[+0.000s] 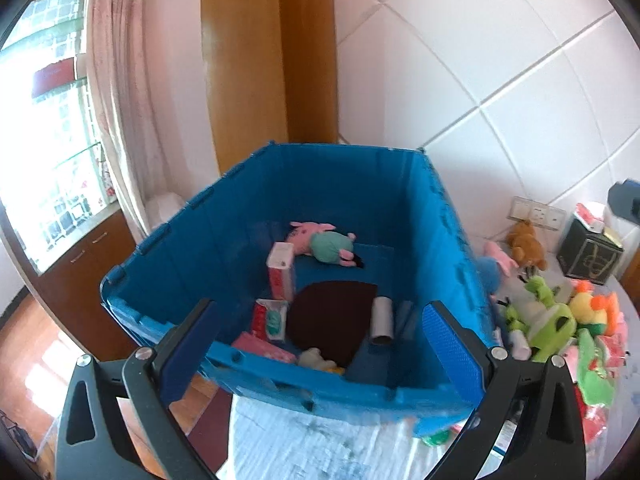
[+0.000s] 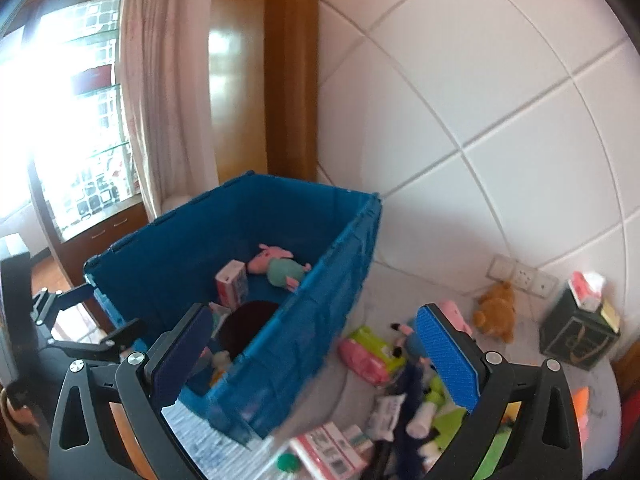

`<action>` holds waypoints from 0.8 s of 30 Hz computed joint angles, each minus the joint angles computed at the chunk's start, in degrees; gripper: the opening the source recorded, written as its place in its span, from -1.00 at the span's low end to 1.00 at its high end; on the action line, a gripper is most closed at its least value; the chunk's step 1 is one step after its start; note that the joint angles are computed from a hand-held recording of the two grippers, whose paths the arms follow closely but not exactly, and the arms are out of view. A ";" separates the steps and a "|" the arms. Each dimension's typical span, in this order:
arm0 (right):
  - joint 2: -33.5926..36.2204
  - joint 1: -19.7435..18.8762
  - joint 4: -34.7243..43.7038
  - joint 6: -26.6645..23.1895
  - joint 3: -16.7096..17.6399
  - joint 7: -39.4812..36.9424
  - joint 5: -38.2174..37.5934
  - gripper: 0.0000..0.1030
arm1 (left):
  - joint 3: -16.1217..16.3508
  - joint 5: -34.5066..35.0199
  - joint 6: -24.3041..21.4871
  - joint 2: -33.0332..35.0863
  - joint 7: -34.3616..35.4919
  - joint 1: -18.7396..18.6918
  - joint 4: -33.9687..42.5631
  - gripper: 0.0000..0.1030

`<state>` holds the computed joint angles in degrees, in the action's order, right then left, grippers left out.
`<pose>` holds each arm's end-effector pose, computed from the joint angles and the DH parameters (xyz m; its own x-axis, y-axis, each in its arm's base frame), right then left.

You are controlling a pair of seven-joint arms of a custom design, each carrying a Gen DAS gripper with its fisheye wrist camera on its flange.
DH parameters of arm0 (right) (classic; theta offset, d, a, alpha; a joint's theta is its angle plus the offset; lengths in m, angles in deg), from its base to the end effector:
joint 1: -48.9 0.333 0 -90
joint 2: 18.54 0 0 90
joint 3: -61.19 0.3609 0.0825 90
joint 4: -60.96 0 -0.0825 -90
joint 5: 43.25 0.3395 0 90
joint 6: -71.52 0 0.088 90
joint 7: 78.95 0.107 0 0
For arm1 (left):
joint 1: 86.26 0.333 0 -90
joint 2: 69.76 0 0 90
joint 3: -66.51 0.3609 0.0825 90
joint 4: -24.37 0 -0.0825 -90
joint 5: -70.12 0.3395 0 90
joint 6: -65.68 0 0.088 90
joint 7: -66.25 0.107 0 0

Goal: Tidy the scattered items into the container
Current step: 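Withdraw both grippers from the crate toward the pile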

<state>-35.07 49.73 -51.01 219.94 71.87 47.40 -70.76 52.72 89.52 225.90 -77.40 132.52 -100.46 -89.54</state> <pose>0.4479 0.1192 0.7529 -0.1282 -0.9917 0.0055 -0.5296 0.0638 -0.8458 0.4487 -0.2676 0.6887 -0.3337 -0.9425 -0.0191 -0.5315 0.2048 -0.8219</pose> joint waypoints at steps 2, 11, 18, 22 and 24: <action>-1.87 -0.17 -2.36 0.56 -0.75 0.09 0.63 0.99 | -0.43 0.52 0.51 -0.98 -0.79 -0.14 -0.83 0.99; -16.35 -6.32 -16.37 2.95 -2.37 -1.66 6.29 0.99 | -3.58 3.11 0.53 -2.64 -5.09 -2.33 -0.69 0.99; -31.93 -14.30 -27.52 -0.05 -6.09 -5.75 9.67 0.99 | -6.75 4.18 4.85 -1.54 -8.66 -6.34 -1.59 0.99; -39.04 -17.21 -34.18 -1.42 -11.54 -9.95 12.50 0.99 | -9.45 7.56 2.60 2.33 -14.69 -8.84 -0.27 0.99; -42.40 -18.77 -37.48 -2.79 -14.74 -12.52 13.75 0.99 | -10.50 13.73 1.76 3.83 -22.54 -9.35 -0.06 0.99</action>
